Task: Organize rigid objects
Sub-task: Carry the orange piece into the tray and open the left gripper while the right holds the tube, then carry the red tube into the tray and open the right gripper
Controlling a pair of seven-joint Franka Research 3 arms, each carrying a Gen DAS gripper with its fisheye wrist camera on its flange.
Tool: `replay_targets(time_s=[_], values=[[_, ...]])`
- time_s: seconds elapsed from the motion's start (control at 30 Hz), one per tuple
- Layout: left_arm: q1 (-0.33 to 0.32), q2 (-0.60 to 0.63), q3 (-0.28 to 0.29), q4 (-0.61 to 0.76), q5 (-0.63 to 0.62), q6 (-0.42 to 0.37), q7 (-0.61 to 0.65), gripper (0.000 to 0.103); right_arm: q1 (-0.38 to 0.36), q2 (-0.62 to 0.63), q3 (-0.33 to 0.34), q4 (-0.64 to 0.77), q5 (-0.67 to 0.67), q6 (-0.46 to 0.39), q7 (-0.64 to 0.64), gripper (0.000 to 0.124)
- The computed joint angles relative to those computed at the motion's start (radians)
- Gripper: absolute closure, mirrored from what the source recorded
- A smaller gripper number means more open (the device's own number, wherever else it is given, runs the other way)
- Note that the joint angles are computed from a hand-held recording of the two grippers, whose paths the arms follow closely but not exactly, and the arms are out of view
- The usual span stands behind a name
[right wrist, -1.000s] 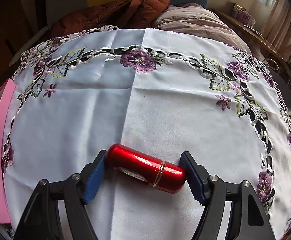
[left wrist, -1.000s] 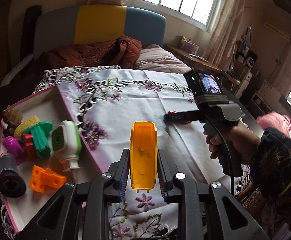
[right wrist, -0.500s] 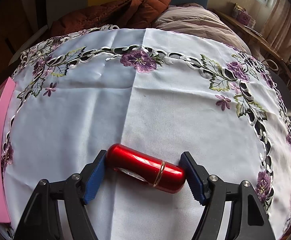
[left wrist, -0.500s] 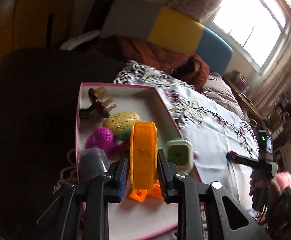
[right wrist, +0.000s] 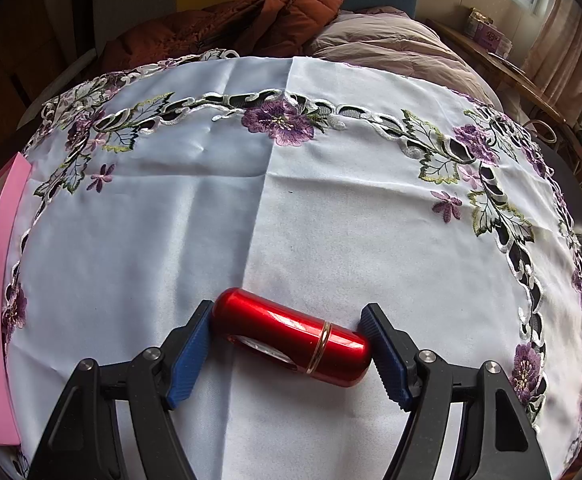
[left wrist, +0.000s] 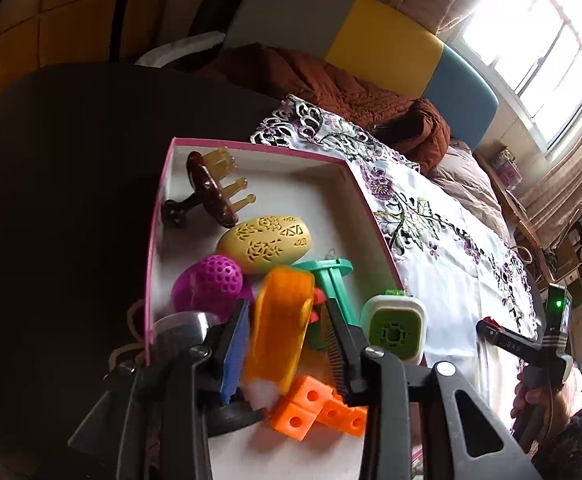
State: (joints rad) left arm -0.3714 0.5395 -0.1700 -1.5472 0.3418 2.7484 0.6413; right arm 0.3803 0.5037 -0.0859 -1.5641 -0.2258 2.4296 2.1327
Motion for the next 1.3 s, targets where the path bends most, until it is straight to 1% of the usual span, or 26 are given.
replay_targets(time_s=[0.17, 0.3, 0.37, 0.4, 0.47, 0.57, 0.67, 0.7, 0.77, 0.8, 0.83, 1.0, 1.07, 1.13, 1.2, 1.3], values=[[-0.041, -0.076, 0.055, -0.095, 0.087, 0.035, -0.091, 0.064, 0.011, -0.002, -0.009, 0.000, -0.024, -0.002, 0.007, 0.050], [-0.064, -0.136, 0.081, -0.159, 0.186, 0.043, -0.167, 0.064, 0.025, -0.009, -0.019, -0.004, -0.064, 0.004, 0.020, 0.050], [-0.068, -0.162, 0.083, -0.183, 0.233, 0.040, -0.200, 0.063, 0.027, -0.030, -0.017, -0.027, -0.076, 0.044, 0.026, 0.050], [-0.070, -0.172, 0.084, -0.191, 0.259, 0.036, -0.216, 0.062, 0.027, -0.045, -0.012, -0.046, -0.080, 0.080, 0.025, 0.050], [-0.077, -0.191, 0.085, -0.203, 0.313, 0.012, -0.246, 0.062, 0.020, -0.067, 0.011, -0.065, -0.061, 0.141, -0.005, 0.050], [-0.072, -0.213, 0.076, -0.221, 0.368, -0.016, -0.290, 0.061, 0.038, -0.090, 0.044, -0.075, -0.043, 0.237, -0.056, 0.050], [-0.058, -0.229, 0.059, -0.235, 0.389, -0.046, -0.324, 0.061, 0.054, -0.081, 0.102, -0.036, 0.016, 0.312, -0.171, 0.050], [-0.054, -0.236, 0.057, -0.244, 0.400, -0.048, -0.341, 0.061, 0.068, -0.069, 0.116, -0.011, 0.029, 0.327, -0.215, 0.050], [-0.048, -0.249, 0.055, -0.258, 0.428, -0.056, -0.376, 0.061, 0.091, -0.030, 0.147, 0.059, 0.066, 0.331, -0.303, 0.050], [-0.045, -0.256, 0.054, -0.266, 0.439, -0.060, -0.391, 0.061, 0.099, -0.004, 0.170, 0.101, 0.092, 0.321, -0.355, 0.050], [-0.040, -0.262, 0.051, -0.273, 0.449, -0.064, -0.404, 0.061, 0.111, 0.020, 0.179, 0.139, 0.107, 0.306, -0.390, 0.050], [-0.018, -0.291, 0.038, -0.310, 0.485, -0.082, -0.455, 0.060, 0.206, 0.206, 0.156, 0.423, 0.138, 0.148, -0.500, 0.050], [-0.011, -0.298, 0.033, -0.318, 0.497, -0.093, -0.469, 0.058, 0.237, 0.276, 0.133, 0.531, 0.141, 0.084, -0.517, 0.050], [-0.004, -0.304, 0.028, -0.326, 0.508, -0.094, -0.483, 0.051, 0.262, 0.347, 0.106, 0.640, 0.135, 0.014, -0.524, 0.050], [-0.002, -0.306, 0.025, -0.327, 0.522, -0.108, -0.496, 0.046, 0.265, 0.409, 0.101, 0.730, 0.146, -0.046, -0.542, 0.050], [-0.004, -0.308, 0.022, -0.321, 0.547, -0.138, -0.517, 0.043, 0.277, 0.449, 0.076, 0.782, 0.137, -0.089, -0.544, 0.049]])
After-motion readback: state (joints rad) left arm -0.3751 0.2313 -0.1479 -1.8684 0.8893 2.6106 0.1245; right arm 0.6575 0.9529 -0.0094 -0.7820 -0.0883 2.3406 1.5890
